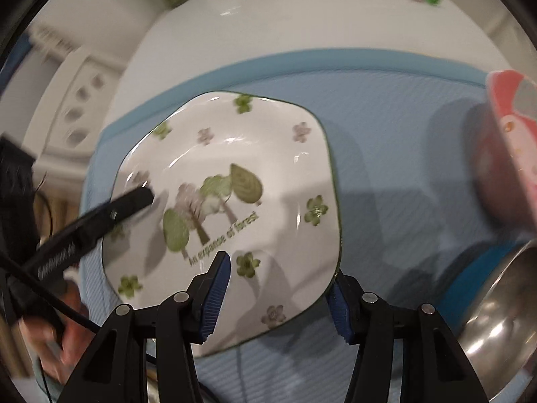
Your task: Organize plates and bowls
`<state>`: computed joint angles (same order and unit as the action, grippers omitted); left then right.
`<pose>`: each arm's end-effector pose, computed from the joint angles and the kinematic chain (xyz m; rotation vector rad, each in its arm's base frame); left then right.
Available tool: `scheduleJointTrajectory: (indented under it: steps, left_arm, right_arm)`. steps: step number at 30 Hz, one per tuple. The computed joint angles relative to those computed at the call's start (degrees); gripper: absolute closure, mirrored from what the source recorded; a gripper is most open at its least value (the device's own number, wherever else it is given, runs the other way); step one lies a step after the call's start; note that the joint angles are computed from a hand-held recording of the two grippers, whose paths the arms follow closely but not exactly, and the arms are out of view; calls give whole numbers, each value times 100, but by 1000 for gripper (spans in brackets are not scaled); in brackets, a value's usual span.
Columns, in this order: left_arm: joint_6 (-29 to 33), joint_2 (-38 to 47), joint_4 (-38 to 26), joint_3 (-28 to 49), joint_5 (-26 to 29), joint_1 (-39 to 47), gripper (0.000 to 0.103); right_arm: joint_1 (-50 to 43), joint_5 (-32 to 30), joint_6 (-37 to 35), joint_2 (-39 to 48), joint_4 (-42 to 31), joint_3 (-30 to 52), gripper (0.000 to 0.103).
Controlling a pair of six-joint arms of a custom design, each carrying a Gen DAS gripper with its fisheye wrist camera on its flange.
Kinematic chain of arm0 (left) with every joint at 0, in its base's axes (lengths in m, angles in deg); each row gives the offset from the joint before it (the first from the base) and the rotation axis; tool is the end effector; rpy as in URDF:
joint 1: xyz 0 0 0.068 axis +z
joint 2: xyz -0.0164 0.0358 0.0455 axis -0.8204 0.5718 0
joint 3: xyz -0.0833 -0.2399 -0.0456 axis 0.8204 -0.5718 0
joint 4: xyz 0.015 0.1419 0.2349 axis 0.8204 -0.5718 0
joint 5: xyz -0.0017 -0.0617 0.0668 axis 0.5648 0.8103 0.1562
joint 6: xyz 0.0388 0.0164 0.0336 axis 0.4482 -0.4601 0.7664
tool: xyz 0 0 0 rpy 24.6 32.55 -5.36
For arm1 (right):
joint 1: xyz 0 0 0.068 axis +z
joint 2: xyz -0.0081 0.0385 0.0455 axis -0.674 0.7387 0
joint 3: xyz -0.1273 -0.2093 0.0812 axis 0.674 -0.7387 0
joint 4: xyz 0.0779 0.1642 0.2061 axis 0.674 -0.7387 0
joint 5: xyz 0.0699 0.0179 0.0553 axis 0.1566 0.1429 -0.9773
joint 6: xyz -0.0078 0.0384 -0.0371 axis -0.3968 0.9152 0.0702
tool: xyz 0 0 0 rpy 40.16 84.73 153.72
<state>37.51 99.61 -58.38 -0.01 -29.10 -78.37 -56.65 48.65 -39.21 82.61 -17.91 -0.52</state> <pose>0.2574 -0.1173 0.1062 -0.1744 2.6869 -0.5618 0.2914 -0.0603 0.1078 -0.2621 2.9371 0.5311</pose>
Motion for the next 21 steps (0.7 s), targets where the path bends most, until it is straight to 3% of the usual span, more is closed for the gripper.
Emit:
scheduleJointTrajectory:
  steps: [5,13,15,18,21]
  left_arm:
    - [-199,-386,360,-644,286,202,75]
    - [-359,5,671,-506,58,35,74]
    - [-349,57,783,-505,17,16,74]
    - [-318,3,766,-533,-118,-47,74]
    - [-571,-159,692,-532,-229,-102,74]
  right_arm:
    - [105,-255,-402,-89,75,-398,51]
    - [-85,-349,-308,34,612,-161,52]
    - [9,-372,-251,275,721,-43,63]
    - [183,-484,-318,221,986,-185,73]
    - [458,-131,-292,44,1280,-401,73]
